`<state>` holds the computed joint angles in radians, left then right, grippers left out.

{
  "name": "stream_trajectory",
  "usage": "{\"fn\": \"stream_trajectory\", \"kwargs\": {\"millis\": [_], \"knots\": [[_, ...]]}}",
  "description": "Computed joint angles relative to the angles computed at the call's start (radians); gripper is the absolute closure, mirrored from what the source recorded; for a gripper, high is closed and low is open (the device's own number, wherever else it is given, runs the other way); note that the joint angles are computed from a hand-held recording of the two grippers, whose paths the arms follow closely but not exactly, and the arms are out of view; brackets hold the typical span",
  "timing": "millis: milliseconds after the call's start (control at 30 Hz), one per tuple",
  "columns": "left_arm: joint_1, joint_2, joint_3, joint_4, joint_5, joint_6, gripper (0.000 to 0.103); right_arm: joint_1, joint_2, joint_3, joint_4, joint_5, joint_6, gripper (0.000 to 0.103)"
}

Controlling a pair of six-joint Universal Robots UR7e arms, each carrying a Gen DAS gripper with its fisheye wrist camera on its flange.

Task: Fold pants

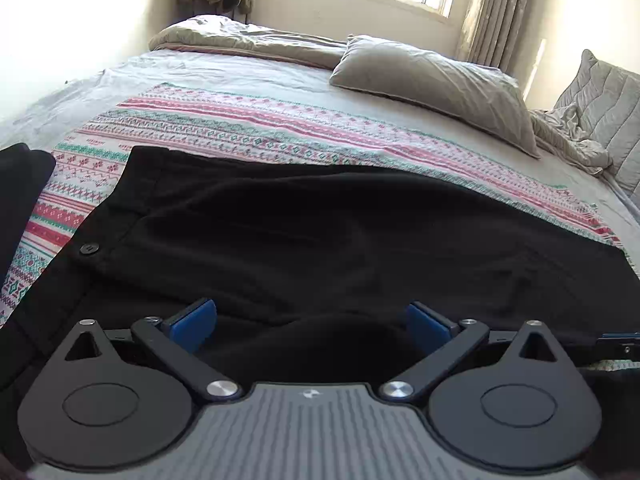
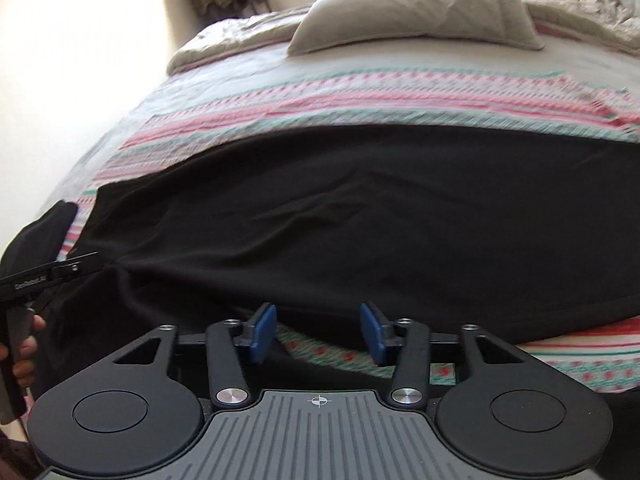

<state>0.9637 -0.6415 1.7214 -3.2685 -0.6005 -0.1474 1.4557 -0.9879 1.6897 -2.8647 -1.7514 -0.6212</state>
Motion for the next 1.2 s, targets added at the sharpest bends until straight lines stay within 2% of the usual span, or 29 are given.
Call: {"fn": "stream_trajectory", "kwargs": {"millis": [67,200,267,300,467,533,600,667,700,800,933,1033,1100,1200], "knots": [[0.002,-0.003,0.004,-0.012,0.001,0.035,0.0,0.005,0.037,-0.022,0.045,0.013,0.016,0.065],[0.006,-0.016,0.034,-0.024,-0.006,0.092,0.0,0.019,0.121,-0.065,0.058,0.017,0.017,0.065],[0.015,-0.019,0.036,-0.011,-0.007,0.096,0.0,0.024,0.151,-0.081,0.036,0.046,-0.009,0.063],[0.02,-0.021,0.039,-0.005,-0.007,0.089,0.0,0.027,0.16,-0.091,0.039,0.058,-0.013,0.059],[0.044,-0.037,0.052,0.018,-0.045,0.066,0.0,0.033,0.197,-0.13,0.062,0.099,-0.116,0.059],[0.047,-0.04,0.054,0.018,-0.053,0.072,0.0,0.033,0.202,-0.142,0.092,0.115,-0.15,0.065],[0.042,-0.041,0.059,0.015,-0.048,0.075,0.0,0.03,0.199,-0.156,0.149,0.136,-0.166,0.091],[0.041,-0.043,0.064,0.006,-0.045,0.087,0.0,0.033,0.197,-0.158,0.17,0.134,-0.182,0.099],[0.042,-0.042,0.065,0.002,-0.042,0.092,0.0,0.036,0.194,-0.146,0.148,0.124,-0.202,0.102],[0.039,-0.046,0.073,0.005,-0.032,0.088,0.0,0.045,0.192,-0.112,0.044,0.115,-0.222,0.103],[0.038,-0.047,0.077,0.014,-0.024,0.08,0.0,0.045,0.196,-0.069,-0.111,0.137,-0.244,0.103],[0.04,-0.046,0.073,0.026,-0.019,0.08,0.0,0.051,0.202,-0.067,-0.132,0.107,-0.263,0.102],[0.039,-0.043,0.07,0.02,-0.013,0.088,0.0,0.061,0.204,-0.071,-0.13,0.064,-0.267,0.096],[0.032,-0.03,0.07,-0.054,0.009,0.141,0.0,0.072,0.195,-0.068,-0.13,0.026,-0.267,0.092]]}}
